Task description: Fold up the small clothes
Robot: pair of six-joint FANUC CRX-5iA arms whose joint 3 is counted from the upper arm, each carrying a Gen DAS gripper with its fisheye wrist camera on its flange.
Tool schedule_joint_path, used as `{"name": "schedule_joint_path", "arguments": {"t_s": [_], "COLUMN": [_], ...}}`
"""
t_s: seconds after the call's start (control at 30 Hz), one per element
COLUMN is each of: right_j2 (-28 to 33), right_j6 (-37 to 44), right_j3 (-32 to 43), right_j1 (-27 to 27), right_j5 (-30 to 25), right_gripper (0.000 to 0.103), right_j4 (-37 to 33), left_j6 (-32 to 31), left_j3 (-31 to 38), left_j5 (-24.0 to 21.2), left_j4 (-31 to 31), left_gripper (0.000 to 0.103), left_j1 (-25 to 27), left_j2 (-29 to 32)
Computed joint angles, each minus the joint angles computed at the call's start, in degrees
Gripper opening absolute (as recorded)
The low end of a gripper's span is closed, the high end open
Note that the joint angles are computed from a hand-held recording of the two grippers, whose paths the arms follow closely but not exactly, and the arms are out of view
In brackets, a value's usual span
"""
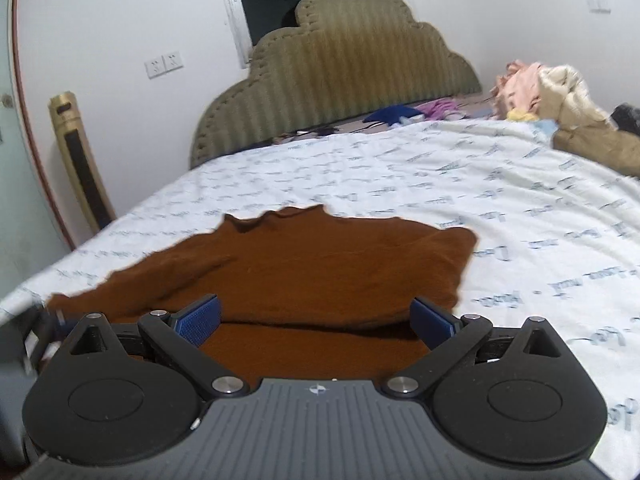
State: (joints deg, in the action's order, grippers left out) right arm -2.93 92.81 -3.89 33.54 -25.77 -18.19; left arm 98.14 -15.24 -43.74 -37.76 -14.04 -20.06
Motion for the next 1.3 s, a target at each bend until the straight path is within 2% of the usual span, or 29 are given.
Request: {"name": "schedule_joint_path", "arguments": {"t_s": [0.1,0.17,0.2,0.3,0.4,0.5,0.53,0.67,0.73,0.77,0.8,0.83,0.87,0.97,1.07,1.13,1.27,1.3], "right_j2": [4.57,10.28,13.83,23.84,31.66,34.9,35.42,35.76,36.76,37.26,37.93,38.48,38.56,36.11,32.88,30.22,23.43,22.28], "right_j6": [13.65,19.7,20.6,13.97,3.22,-1.74,-3.2,-4.54,-6.91,-8.59,-10.23,-11.32,-12.53,-10.15,-7.79,-6.15,-3.78,-5.96], "right_j3": [9.5,18.04,22.54,34.19,43.05,45.87,46.05,44.7,45.91,46.84,47.96,49.0,49.36,46.93,43.99,41.38,32.1,29.85], "right_j1": [-4.56,-8.5,-10.2,-11.26,-9.49,-7.18,-6.39,-5.24,-4.14,-3.53,-3.23,-3.44,-3.28,-2.39,-2.48,-3.03,-4.36,-4.24], "right_j5": [-10.06,-20.25,-25.12,-33.17,-35.04,-32.5,-30.89,-25.53,-24.57,-24.7,-25.66,-27.38,-27.99,-24.34,-19.52,-14.8,-4.31,-2.97], "right_gripper": [0.099,0.099,0.099,0.095,0.086,0.079,0.077,0.076,0.069,0.053,0.029,0.015,0.012,0.011,0.011,0.011,0.011,0.011], "right_j4": [-17.13,-28.87,-34.18,-40.34,-38.12,-34.22,-32.81,-34.66,-32.57,-30.67,-29.26,-28.86,-27.8,-24.49,-22.13,-20.91,-17.25,-13.68], "left_j6": [-0.28,0.82,3.57,16.48,21.87,21.09,21.43,23.28,23.68,23.77,24.82,25.75,26.06,25.28,27.05,28.36,28.05,27.68], "left_j3": [-2.14,-3.04,-2.6,1.15,3.61,4.03,4.08,4.87,4.85,5.21,5.19,5.77,6.09,6.53,8.03,8.76,8.9,8.85], "left_j5": [1.7,2.23,1.45,-4.94,-9.03,-8.6,-8.94,-9.47,-9.38,-9.32,-10.96,-12.04,-12.38,-11.75,-13.77,-14.62,-14.06,-13.99], "left_j4": [0.65,1.85,0.54,-7.3,-7.63,-4.13,-4.16,-5.71,-6.02,-6.31,-7.48,-8.41,-8.6,-7.17,-9.32,-10.02,-6.35,-5.42], "left_gripper": [0.093,0.093,0.093,0.093,0.094,0.094,0.094,0.094,0.094,0.094,0.094,0.094,0.094,0.094,0.094,0.094,0.094,0.094], "left_j1": [0.85,3.92,4.82,2.67,4.33,7.87,7.76,6.52,6.0,6.04,4.58,3.61,3.46,4.53,3.84,4.06,7.35,8.0], "left_j2": [-2.91,-4.98,-5.31,-2.8,-0.8,-0.03,-0.07,1.12,1.44,2.11,1.82,2.5,2.91,3.5,4.88,5.41,5.31,5.32]}}
